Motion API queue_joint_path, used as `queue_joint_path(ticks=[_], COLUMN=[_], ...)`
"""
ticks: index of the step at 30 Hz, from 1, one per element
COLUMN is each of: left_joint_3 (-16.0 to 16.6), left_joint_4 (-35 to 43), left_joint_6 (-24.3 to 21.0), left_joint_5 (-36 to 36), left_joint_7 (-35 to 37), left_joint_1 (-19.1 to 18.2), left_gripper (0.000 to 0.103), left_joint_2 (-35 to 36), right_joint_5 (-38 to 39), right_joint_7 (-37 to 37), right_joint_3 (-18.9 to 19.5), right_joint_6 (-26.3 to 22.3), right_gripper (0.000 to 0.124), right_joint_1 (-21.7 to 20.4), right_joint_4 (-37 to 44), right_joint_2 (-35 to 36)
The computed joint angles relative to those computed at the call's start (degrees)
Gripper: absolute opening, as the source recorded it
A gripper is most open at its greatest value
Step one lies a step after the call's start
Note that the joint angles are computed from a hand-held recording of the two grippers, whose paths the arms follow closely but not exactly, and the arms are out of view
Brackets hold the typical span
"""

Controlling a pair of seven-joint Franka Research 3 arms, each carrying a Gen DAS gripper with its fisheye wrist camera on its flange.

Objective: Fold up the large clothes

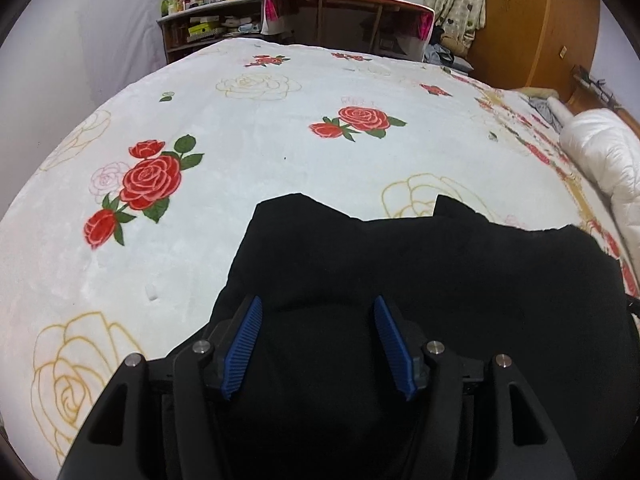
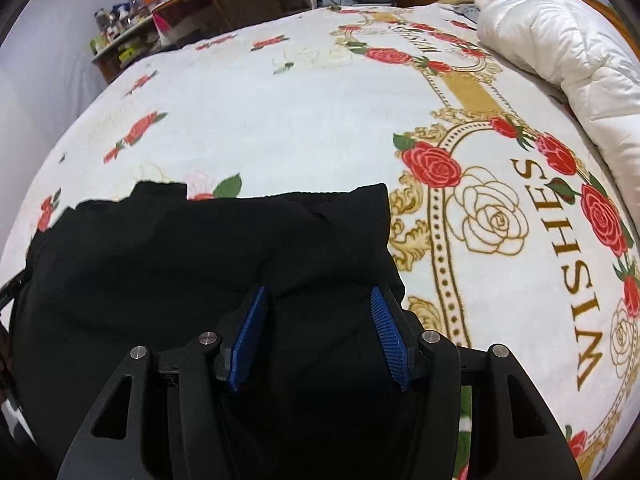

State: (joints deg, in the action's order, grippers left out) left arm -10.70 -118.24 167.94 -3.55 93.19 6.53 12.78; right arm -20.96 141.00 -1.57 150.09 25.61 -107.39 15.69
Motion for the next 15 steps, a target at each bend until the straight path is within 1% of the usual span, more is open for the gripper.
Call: queue_joint_path(ticks=[4, 6, 8, 10, 12, 15], left_joint_3=[0.7, 0.2, -0.4, -0.8, -0.1, 1.8], left_joint_4=[-0.6, -2.3, -4.6, -7.9, -10.9, -15.3], left_joint_6=[-0.8, -0.5, 0.2, 1.4, 2.1, 2.6], left_joint_5=[1.2, -0.1, -3.5, -9.1, -13.5, -16.7], left_joint_7=[-1.1, 0.1, 2.4, 6.6, 10.1, 12.5], left_joint_1=[-0.5, 0.0, 0.6, 0.9, -0.1, -2.5], left_gripper=[0.061, 0.061, 0.061, 0.061, 0.061, 0.061], left_joint_2=[-1.2, -3.2, -5.7, -8.9, -12.2, -16.9], right_joint_5=[-0.9, -2.5, -5.0, -7.3, -10.1, -13.5], right_joint_7=[1.2, 2.8, 5.1, 7.4, 10.1, 14.6], right_joint_3=[-0.2, -0.1, 0.4, 1.4, 2.7, 5.4], right_joint_6=[-0.7, -0.6, 0.3, 1.1, 1.4, 1.6], right_gripper=[0.054, 0.054, 0.054, 0.054, 0.054, 0.055], right_joint_1=[0.3, 0.6, 1.0, 0.9, 0.9, 0.4], right_joint_4=[-0.8, -2.1, -4.4, -6.5, -8.7, -12.1], right_joint_2=[-1.3, -3.1, -5.7, -8.1, -10.7, -14.4])
